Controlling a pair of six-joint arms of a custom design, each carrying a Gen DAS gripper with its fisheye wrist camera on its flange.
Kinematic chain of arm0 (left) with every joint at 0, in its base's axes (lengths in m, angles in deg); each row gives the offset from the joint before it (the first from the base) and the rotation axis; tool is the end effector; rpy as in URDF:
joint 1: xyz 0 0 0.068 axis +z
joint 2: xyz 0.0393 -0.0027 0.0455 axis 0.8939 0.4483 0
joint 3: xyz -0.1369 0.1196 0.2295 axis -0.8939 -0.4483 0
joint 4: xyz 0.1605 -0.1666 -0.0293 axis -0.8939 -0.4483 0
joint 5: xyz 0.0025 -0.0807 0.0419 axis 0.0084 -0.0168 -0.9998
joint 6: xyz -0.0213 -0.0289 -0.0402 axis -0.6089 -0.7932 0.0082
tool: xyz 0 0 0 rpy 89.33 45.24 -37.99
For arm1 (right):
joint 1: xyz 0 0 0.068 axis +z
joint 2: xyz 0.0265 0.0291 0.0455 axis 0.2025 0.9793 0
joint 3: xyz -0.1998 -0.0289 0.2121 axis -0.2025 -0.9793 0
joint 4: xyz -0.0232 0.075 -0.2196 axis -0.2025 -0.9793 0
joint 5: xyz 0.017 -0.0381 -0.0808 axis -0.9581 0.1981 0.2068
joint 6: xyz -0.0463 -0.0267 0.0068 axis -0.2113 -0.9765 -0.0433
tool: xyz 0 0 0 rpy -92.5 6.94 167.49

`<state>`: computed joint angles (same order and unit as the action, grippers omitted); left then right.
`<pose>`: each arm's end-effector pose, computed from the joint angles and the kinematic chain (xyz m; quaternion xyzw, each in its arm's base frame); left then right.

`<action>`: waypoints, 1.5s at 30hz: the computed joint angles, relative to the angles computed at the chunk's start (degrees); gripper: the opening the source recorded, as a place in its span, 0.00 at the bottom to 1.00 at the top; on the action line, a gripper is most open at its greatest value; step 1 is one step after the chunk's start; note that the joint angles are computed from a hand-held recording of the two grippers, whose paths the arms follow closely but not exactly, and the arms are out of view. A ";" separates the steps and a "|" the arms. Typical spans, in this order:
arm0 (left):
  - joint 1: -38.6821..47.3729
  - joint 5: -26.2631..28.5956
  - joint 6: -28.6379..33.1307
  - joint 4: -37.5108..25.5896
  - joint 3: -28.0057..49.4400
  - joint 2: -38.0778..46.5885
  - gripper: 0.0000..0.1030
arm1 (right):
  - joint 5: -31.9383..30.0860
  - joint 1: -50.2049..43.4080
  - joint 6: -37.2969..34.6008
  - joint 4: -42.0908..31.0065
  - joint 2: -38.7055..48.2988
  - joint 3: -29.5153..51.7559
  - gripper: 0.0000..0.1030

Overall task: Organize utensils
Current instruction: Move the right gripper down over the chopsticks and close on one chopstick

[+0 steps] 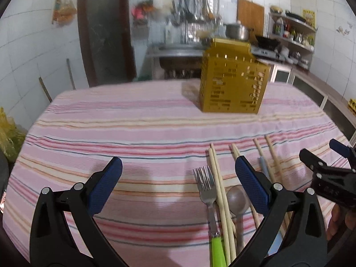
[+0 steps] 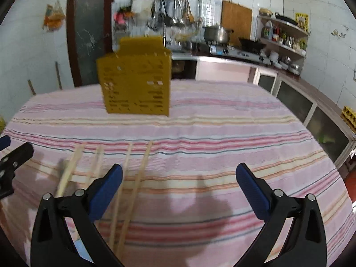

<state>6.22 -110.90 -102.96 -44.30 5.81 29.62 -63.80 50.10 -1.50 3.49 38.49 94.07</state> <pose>0.1389 -0.1672 0.1896 -0.0949 0.8980 0.0499 0.4268 0.1980 0.1388 0.1698 -0.0831 0.8970 0.0171 0.4338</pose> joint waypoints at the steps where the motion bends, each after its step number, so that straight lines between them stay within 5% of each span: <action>1: 1.91 2.02 1.94 2.69 -0.28 1.30 0.95 | -0.45 -0.55 -0.04 -0.20 1.10 0.63 0.96; 7: 8.72 9.53 7.78 11.17 -0.03 8.14 0.95 | -1.40 -3.27 0.16 -0.36 7.89 4.28 0.96; 15: 13.83 14.56 9.95 13.86 0.16 13.14 0.93 | -2.34 -4.01 1.22 -0.49 9.94 4.72 0.96; 31: 14.01 16.53 11.64 13.50 1.56 15.90 0.91 | -1.79 -3.24 1.92 -3.47 11.04 6.62 0.96; 41: 13.62 18.40 12.23 12.41 4.06 16.35 0.60 | -3.87 -2.93 4.37 -7.29 12.83 9.81 0.87; 45: 13.47 18.34 12.68 12.97 3.83 16.30 0.58 | -3.65 -3.11 5.43 -6.52 10.72 9.17 0.87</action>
